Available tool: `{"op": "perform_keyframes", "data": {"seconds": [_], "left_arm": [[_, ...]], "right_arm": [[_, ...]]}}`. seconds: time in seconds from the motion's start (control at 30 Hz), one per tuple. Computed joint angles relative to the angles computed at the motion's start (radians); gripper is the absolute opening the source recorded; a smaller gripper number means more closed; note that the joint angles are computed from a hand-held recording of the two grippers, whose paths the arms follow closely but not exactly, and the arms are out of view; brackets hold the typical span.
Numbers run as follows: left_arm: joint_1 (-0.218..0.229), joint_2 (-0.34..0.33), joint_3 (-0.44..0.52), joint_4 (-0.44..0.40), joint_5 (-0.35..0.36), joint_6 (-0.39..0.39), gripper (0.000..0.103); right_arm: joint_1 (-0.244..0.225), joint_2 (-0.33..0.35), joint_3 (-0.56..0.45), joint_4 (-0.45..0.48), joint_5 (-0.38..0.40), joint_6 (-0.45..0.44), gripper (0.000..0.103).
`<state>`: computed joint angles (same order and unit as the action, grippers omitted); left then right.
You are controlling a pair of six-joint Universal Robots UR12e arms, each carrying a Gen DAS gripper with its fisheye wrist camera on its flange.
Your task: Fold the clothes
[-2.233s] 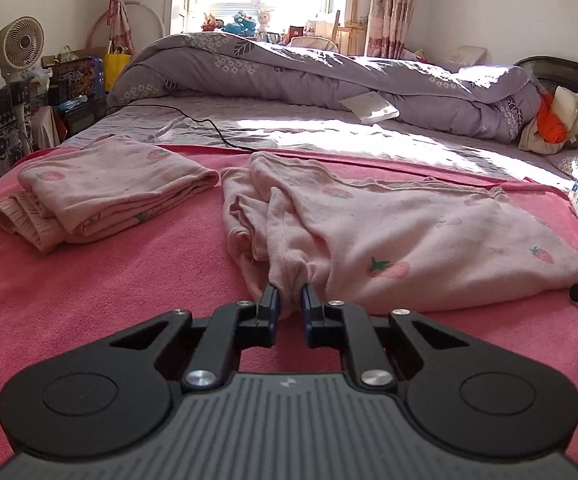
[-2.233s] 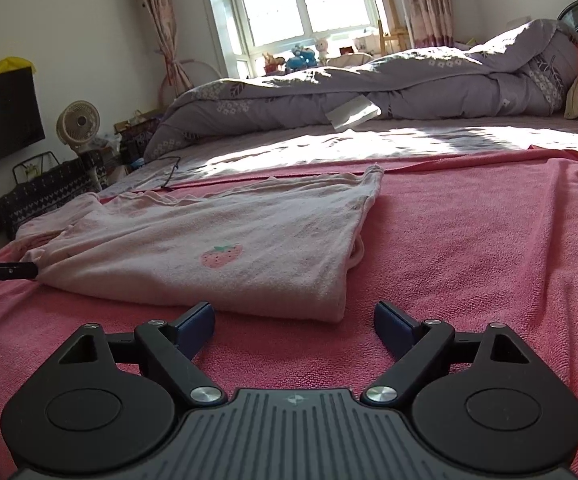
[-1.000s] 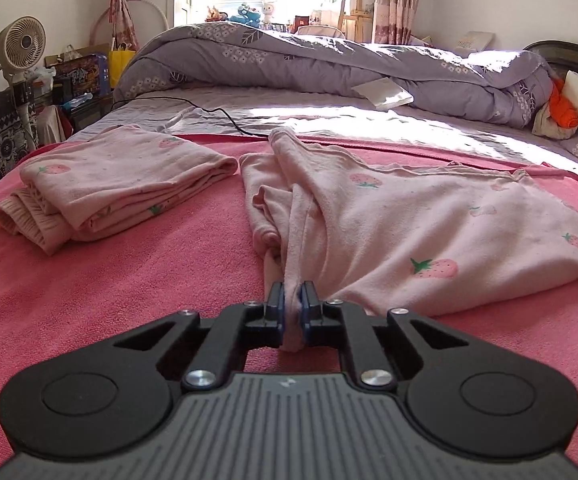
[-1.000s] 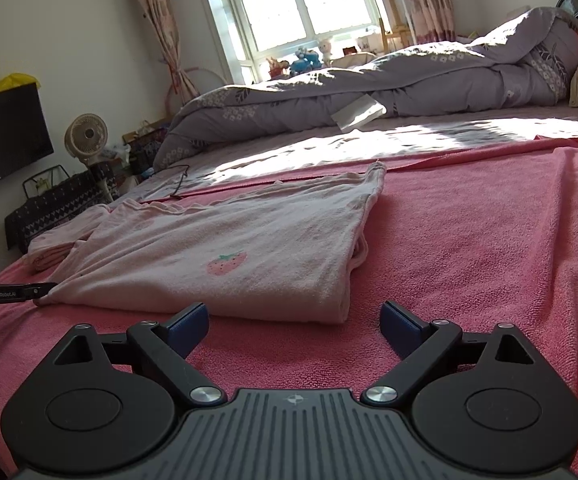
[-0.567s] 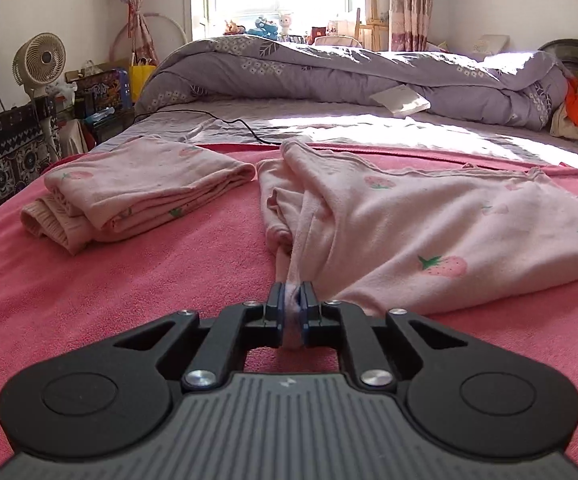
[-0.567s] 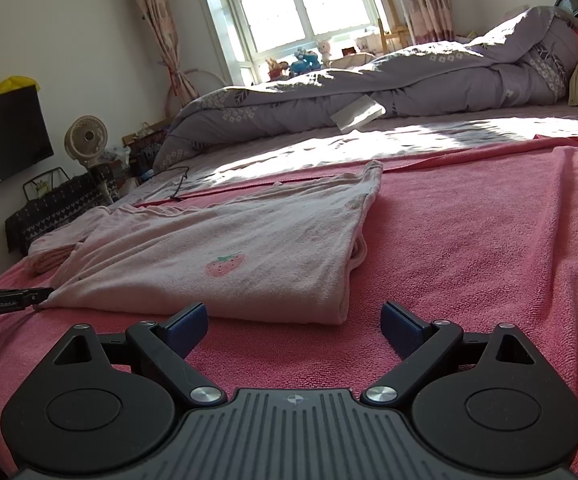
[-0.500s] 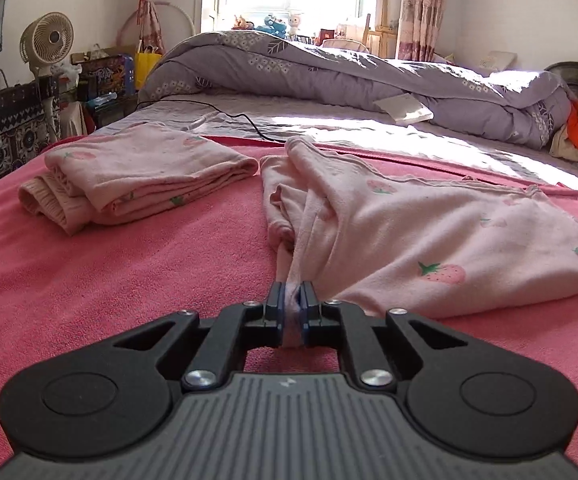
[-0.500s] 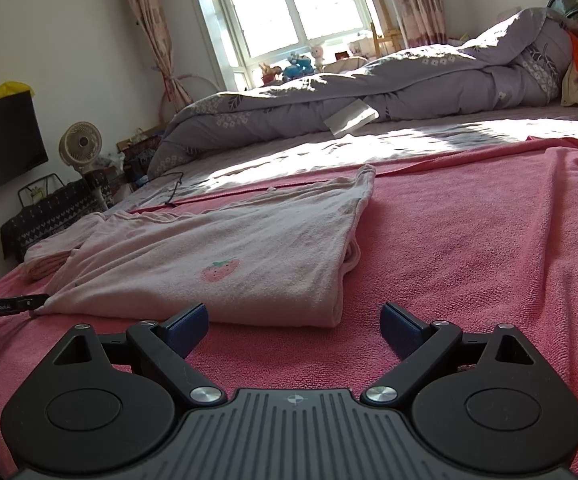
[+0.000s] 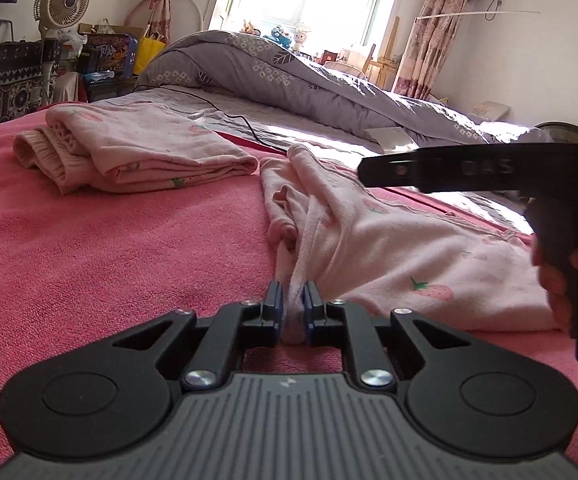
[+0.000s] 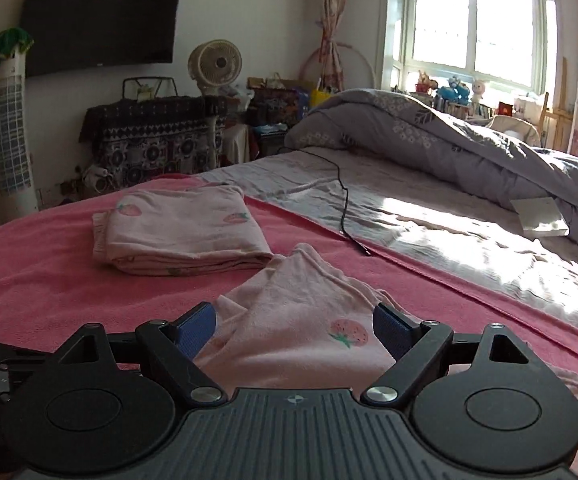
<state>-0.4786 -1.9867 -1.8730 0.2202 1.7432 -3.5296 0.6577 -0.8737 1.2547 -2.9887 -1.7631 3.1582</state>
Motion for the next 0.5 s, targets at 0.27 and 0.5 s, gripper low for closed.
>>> {"op": "perform_keyframes", "data": {"seconds": [0.27, 0.5], "left_arm": [[0.010, 0.002, -0.011, 0.023, -0.036, -0.012, 0.019], [0.008, 0.003, -0.012, 0.025, -0.034, -0.011, 0.019]], "right_arm": [[0.010, 0.110, -0.185, 0.246, -0.334, 0.100, 0.090], [-0.002, 0.081, -0.139, 0.232, -0.416, 0.251, 0.090]]}}
